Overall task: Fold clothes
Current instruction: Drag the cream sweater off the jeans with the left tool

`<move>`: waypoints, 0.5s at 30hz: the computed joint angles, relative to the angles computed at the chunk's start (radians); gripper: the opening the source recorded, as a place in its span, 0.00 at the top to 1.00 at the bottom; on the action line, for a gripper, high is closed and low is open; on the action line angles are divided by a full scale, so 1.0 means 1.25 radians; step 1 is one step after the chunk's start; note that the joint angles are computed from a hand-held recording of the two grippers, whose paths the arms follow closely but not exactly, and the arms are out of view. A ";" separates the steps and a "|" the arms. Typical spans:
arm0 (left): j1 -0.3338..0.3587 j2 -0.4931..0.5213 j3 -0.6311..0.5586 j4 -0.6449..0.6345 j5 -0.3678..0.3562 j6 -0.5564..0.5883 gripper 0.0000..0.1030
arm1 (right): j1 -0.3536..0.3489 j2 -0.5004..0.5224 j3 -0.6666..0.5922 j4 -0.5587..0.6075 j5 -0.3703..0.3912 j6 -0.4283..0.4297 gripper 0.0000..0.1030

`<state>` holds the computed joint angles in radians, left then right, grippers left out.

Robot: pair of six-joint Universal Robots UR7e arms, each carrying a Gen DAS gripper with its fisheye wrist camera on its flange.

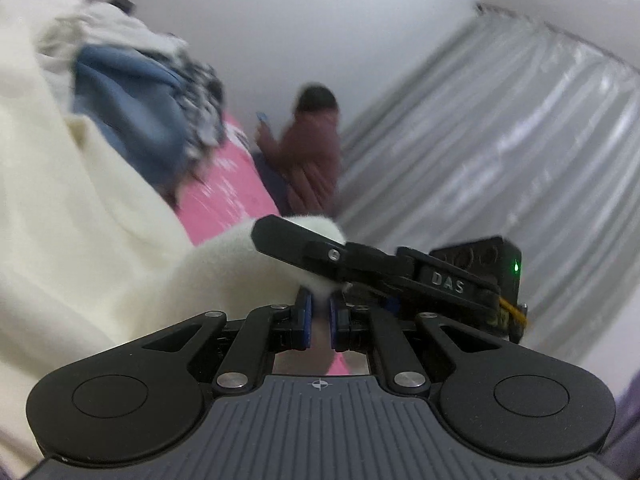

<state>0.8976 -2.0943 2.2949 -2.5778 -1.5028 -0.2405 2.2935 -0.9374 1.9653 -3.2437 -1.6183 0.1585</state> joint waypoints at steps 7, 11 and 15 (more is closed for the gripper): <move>-0.013 -0.004 -0.011 -0.058 0.194 -0.027 0.94 | -0.029 0.045 -0.071 0.050 0.049 0.064 0.53; -0.022 0.000 -0.018 -0.075 0.334 0.008 0.95 | -0.018 0.045 -0.070 0.049 0.010 0.022 0.53; -0.007 0.020 -0.018 -0.092 0.460 0.024 0.98 | -0.005 0.024 -0.051 0.068 -0.044 -0.016 0.53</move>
<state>0.8889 -2.0695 2.2719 -2.6924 -0.9282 -0.2105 2.2873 -0.9076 1.9021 -3.1586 -1.6738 0.1388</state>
